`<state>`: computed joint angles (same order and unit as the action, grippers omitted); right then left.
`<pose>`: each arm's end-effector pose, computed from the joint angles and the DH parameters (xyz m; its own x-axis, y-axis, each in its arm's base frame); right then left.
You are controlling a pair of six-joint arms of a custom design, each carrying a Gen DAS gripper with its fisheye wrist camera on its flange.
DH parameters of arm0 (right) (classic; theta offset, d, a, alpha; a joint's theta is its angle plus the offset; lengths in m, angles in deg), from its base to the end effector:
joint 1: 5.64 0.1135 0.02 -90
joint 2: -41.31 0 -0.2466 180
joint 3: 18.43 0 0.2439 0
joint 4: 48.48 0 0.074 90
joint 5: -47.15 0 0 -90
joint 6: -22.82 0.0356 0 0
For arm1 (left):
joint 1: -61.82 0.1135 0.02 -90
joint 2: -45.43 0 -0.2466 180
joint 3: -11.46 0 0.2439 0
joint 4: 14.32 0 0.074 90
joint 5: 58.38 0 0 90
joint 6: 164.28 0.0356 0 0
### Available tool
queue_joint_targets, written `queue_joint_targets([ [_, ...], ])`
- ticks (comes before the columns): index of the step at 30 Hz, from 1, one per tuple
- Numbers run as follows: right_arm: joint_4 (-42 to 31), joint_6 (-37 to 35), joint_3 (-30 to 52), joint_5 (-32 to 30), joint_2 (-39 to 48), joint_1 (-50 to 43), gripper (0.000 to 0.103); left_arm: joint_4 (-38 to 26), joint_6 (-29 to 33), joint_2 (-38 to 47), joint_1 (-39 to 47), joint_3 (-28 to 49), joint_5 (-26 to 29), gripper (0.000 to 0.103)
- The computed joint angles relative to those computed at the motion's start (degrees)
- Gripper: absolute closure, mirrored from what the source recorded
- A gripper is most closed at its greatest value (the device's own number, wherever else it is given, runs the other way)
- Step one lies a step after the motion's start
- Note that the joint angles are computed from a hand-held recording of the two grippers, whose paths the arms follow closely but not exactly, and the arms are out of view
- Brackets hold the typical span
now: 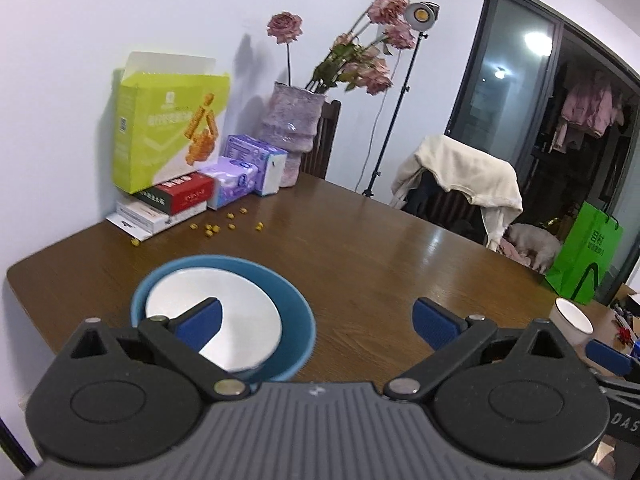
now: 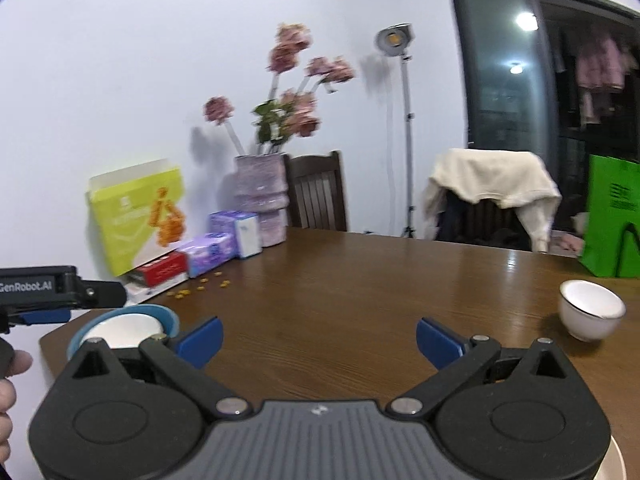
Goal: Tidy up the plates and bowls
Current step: 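Withdraw both grippers up and away from the nested bowls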
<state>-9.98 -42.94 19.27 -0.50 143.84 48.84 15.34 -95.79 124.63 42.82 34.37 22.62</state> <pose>0.1747 0.2035 0.0890 -0.3379 0.0489 -0.9399 -0.1228 0.9878 0.0955 0.1973 -0.0620 0.1039 -0.4637 -0.2233 -0.8574 0.0208 0.9647 -0.2625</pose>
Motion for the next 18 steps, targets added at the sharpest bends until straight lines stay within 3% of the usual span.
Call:
queue_joint_targets([
  [6, 11.28, 3.89, -9.36, 6.36, 3.14, 2.01, 0.000, 7.08, -0.38, 7.21, -4.10, -0.48, -0.68, 0.000],
  [12, 6.44, 7.94, -13.10, 11.94, 1.50, 3.53, 0.000, 11.73, 0.75, 12.67, -10.31, 0.22, -4.84, 0.000],
  [18, 9.10, 10.55, -17.50, 12.34, 1.05, 2.11, 0.000, 12.15, 0.92, 15.53, -14.74, 2.23, -7.68, 0.000],
])
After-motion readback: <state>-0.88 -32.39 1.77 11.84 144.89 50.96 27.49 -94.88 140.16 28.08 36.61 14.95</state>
